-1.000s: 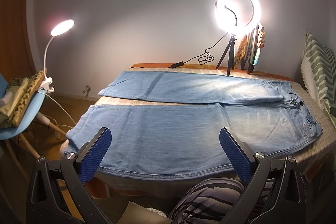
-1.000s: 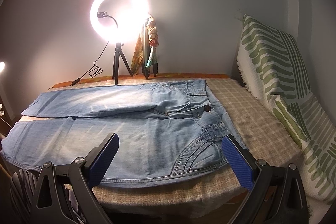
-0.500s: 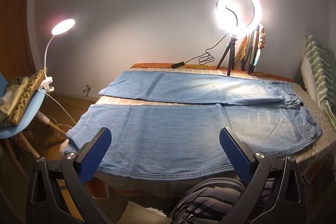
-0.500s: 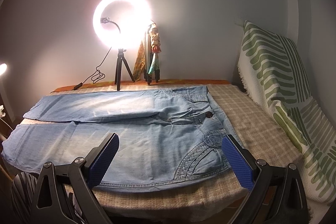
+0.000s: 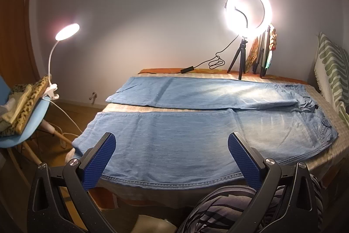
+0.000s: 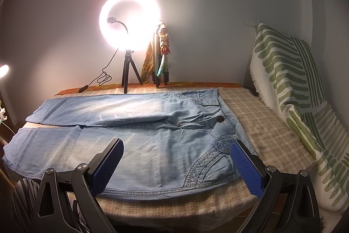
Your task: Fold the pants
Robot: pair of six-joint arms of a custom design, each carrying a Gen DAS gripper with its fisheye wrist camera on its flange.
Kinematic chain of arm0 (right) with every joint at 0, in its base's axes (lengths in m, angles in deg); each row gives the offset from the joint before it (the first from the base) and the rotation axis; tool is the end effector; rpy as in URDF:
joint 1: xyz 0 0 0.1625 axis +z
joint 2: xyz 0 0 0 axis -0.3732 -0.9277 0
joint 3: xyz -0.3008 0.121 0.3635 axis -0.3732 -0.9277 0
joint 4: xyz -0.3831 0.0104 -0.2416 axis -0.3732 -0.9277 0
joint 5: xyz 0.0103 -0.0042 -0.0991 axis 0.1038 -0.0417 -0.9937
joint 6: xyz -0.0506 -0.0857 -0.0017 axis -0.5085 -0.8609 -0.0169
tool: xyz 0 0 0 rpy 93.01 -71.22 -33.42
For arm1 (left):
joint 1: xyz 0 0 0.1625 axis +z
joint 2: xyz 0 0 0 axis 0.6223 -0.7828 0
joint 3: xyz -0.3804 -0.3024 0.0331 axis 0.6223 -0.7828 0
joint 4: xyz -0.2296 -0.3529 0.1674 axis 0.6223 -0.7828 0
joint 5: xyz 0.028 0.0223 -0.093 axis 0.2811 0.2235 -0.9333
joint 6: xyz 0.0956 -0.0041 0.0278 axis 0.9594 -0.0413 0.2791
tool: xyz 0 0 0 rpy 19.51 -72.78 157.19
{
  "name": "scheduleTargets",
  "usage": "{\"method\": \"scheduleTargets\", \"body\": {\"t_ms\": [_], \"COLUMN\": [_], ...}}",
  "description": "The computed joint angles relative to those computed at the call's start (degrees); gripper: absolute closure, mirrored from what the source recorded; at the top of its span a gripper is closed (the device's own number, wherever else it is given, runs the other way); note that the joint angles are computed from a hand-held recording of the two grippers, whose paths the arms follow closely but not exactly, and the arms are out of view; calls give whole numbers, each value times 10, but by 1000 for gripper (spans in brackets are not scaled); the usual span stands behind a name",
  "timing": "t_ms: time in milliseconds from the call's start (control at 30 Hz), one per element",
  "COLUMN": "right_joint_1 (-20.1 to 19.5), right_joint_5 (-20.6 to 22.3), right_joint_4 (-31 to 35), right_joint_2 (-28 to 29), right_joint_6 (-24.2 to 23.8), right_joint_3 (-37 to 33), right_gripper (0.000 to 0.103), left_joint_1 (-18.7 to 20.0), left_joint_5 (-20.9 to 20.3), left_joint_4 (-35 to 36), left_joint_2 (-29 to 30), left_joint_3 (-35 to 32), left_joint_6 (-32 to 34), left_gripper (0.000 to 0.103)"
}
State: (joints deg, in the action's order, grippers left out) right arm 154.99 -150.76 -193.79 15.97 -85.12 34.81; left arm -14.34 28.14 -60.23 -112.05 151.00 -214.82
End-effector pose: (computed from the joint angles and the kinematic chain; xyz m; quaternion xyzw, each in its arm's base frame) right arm 0.4258 -0.3750 0.0221 0.2854 -0.7937 0.4281 0.3246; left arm -0.0579 -0.2727 0.3798 -0.0712 0.7040 -0.5315 0.4656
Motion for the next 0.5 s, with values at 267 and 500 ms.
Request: {"method": "scheduleTargets", "body": {"t_ms": [267,500], "right_joint_1": [-2,-19], "right_joint_5": [8,66], "right_joint_4": [5,12], "right_joint_2": [0,-7], "right_joint_6": [-1,-27], "right_joint_3": [1,14], "right_gripper": [3,3], "left_joint_1": [5,-26], "left_joint_5": [5,36], "left_joint_4": [-9,-25], "left_joint_2": [-8,-111], "left_joint_3": [2,31], "left_joint_6": [11,83], "left_gripper": [1,1]}}
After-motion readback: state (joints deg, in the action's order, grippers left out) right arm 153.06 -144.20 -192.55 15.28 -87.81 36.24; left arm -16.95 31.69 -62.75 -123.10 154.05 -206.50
